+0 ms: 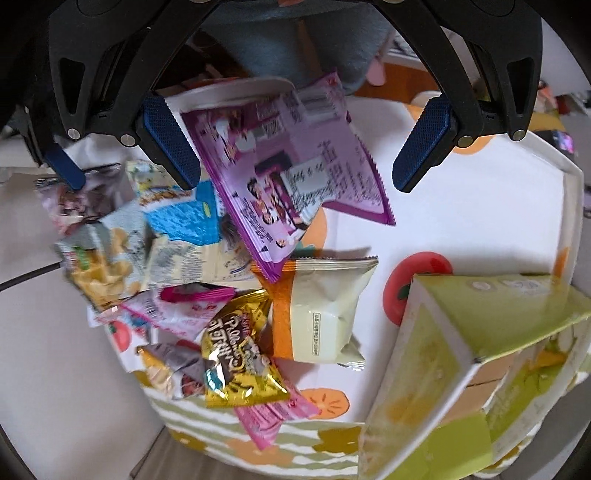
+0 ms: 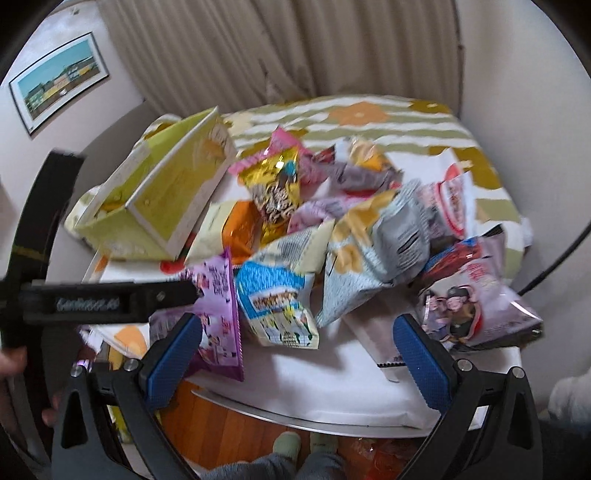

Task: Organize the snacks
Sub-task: 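Grasp the purple snack bag with the left tool while the right tool grasps the blue-white bag, then carry both bags into the box and open both tools to drop them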

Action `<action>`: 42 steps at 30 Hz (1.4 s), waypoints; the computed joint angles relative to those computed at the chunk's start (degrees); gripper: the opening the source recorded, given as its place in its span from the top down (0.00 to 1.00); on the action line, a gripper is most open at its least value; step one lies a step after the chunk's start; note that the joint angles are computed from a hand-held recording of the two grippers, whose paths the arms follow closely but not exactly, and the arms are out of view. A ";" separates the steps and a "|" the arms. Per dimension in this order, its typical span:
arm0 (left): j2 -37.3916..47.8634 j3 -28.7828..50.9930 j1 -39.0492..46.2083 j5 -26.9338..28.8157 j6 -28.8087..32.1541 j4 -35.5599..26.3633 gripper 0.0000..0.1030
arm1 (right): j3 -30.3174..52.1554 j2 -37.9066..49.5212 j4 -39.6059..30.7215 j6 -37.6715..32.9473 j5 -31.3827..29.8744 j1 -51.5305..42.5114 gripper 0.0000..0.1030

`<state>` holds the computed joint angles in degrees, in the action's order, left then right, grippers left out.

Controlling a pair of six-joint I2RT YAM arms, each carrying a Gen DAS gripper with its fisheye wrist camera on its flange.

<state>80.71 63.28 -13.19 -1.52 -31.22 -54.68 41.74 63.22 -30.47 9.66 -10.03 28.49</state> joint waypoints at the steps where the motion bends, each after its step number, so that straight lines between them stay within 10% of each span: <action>1: 1.47 0.70 -0.64 -1.44 -0.13 -0.40 0.00 | -0.04 1.17 0.35 -1.33 -1.16 -0.71 0.00; 15: 6.16 -6.02 5.47 1.83 -1.08 2.49 0.00 | 1.95 12.37 3.86 -7.31 -8.14 -2.18 0.06; 37: 3.65 -11.84 8.03 3.31 7.83 11.85 0.22 | 4.35 24.40 14.98 2.66 -13.87 -0.19 0.16; 42: 2.99 -12.50 7.83 3.93 7.33 12.25 0.25 | 6.00 27.45 15.55 5.07 -13.93 -0.37 0.40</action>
